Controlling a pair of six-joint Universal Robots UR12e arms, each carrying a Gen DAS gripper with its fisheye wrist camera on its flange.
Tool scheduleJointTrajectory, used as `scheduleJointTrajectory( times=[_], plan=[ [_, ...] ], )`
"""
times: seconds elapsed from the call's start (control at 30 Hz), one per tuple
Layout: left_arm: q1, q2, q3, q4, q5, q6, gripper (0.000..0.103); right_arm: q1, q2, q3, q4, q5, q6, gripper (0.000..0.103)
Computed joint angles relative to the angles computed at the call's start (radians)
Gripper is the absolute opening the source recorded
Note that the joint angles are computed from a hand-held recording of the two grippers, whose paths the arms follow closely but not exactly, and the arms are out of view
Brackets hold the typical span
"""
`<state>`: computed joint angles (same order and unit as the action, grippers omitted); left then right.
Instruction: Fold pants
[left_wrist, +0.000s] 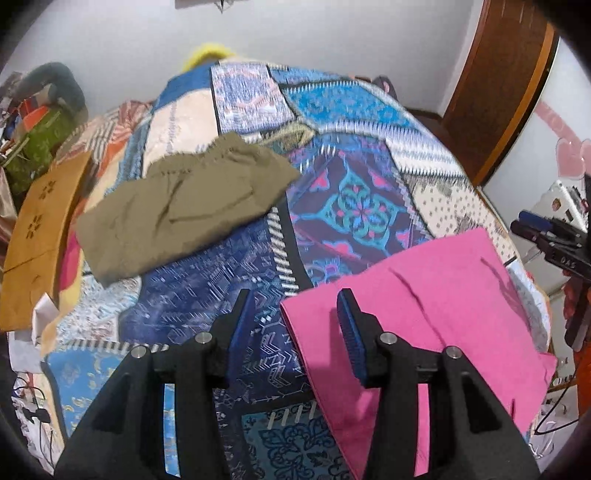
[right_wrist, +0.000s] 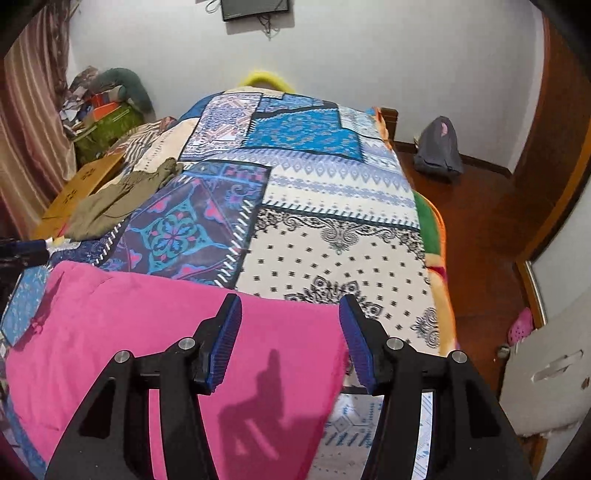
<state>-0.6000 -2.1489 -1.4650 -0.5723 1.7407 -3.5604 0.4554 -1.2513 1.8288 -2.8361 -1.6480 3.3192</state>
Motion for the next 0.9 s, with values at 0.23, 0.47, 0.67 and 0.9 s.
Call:
scheduleJointTrajectory(
  times=[0.23, 0.47, 0.67, 0.9],
  plan=[
    [-0.001, -0.036, 0.012, -0.054, 0.016, 0.004, 0.047, 0.008, 0.018, -0.008, 0.015, 0.012, 0.016, 0.051],
    [-0.007, 0.038, -0.073, 0.006, -0.011, -0.053, 0.047, 0.023, -0.022, 0.032, -0.004, 0.008, 0.037, 0.051],
    [-0.039, 0.12, -0.167, 0.092, -0.03, -0.127, 0.058, 0.058, -0.064, 0.077, -0.026, -0.019, 0.028, 0.051],
    [-0.085, 0.168, -0.239, 0.136, -0.087, -0.193, 0.066, 0.091, -0.097, 0.133, -0.075, 0.034, 0.06, 0.051]
  ],
)
